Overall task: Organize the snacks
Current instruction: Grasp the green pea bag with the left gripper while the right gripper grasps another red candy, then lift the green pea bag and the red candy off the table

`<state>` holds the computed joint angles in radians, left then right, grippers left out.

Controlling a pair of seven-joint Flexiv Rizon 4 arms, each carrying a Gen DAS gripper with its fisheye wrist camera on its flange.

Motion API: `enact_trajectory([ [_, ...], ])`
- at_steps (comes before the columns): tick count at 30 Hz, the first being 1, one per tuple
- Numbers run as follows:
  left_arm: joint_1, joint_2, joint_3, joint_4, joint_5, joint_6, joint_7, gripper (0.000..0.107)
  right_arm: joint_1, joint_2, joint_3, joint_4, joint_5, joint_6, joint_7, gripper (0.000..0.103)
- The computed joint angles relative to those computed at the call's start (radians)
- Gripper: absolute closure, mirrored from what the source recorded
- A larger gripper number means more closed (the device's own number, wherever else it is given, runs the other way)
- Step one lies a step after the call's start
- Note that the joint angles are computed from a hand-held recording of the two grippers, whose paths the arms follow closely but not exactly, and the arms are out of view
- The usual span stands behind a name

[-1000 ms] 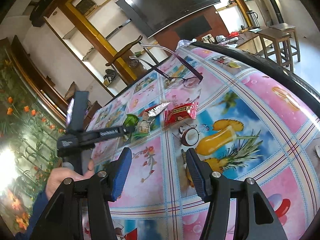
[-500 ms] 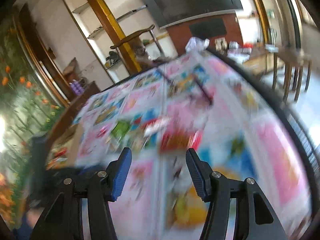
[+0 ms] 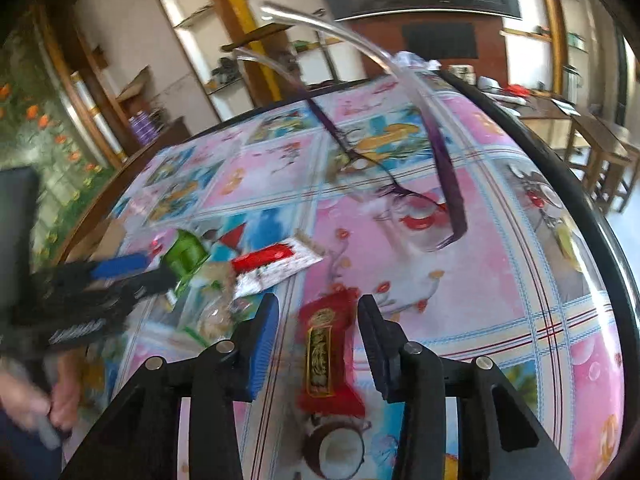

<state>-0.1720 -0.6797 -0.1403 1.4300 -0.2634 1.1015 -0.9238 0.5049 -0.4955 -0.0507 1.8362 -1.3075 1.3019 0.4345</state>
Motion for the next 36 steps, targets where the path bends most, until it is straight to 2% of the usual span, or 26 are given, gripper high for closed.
enact_trajectory([
  [2,-0.033,-0.029,0.036,-0.048,0.039,-0.012,-0.025,0.050,0.010,-0.004,0.019,-0.008,0.040,-0.042,-0.066,0.060],
  [5,-0.048,-0.070,0.049,-0.110,0.060,-0.062,-0.054,0.051,0.035,-0.007,0.045,-0.023,0.145,-0.146,-0.190,0.076],
  [8,-0.045,-0.071,0.040,-0.085,0.067,0.004,-0.063,0.062,0.050,-0.002,0.036,-0.018,0.162,-0.166,-0.208,0.083],
  [11,-0.043,-0.056,0.039,-0.044,0.074,0.059,-0.075,0.064,0.061,0.001,0.035,-0.017,0.174,-0.183,-0.217,0.084],
  [15,0.002,0.021,-0.003,0.080,0.050,0.069,-0.031,0.065,0.075,0.015,0.030,0.000,0.152,-0.165,-0.159,0.085],
  [17,0.035,0.069,-0.033,0.165,0.019,0.083,0.010,0.065,0.087,0.029,0.020,0.015,0.102,-0.151,-0.070,0.085],
  [20,0.117,0.166,-0.123,0.349,-0.079,0.141,0.139,0.065,0.108,0.052,0.019,0.034,-0.026,-0.151,0.115,0.084],
  [22,0.161,0.204,-0.192,0.456,-0.165,0.240,0.229,0.064,0.121,0.056,0.038,0.030,-0.086,-0.186,0.204,0.084],
  [23,0.170,0.212,-0.212,0.479,-0.193,0.259,0.253,0.064,0.119,0.053,0.048,0.027,-0.109,-0.186,0.243,0.084],
  [25,0.168,0.218,-0.212,0.468,-0.219,0.200,0.284,0.064,0.116,0.046,0.068,0.018,-0.137,-0.200,0.299,0.084],
  [28,0.163,0.217,-0.222,0.483,-0.269,0.232,0.349,0.064,0.117,0.049,0.090,0.013,-0.122,-0.266,0.300,0.084],
  [31,0.147,0.219,-0.204,0.477,-0.295,0.213,0.359,0.064,0.106,0.053,0.101,0.024,-0.117,-0.284,0.318,0.084],
  [36,0.130,0.220,-0.188,0.479,-0.317,0.223,0.385,0.064,0.109,0.043,0.114,0.015,-0.055,-0.319,0.255,0.084],
])
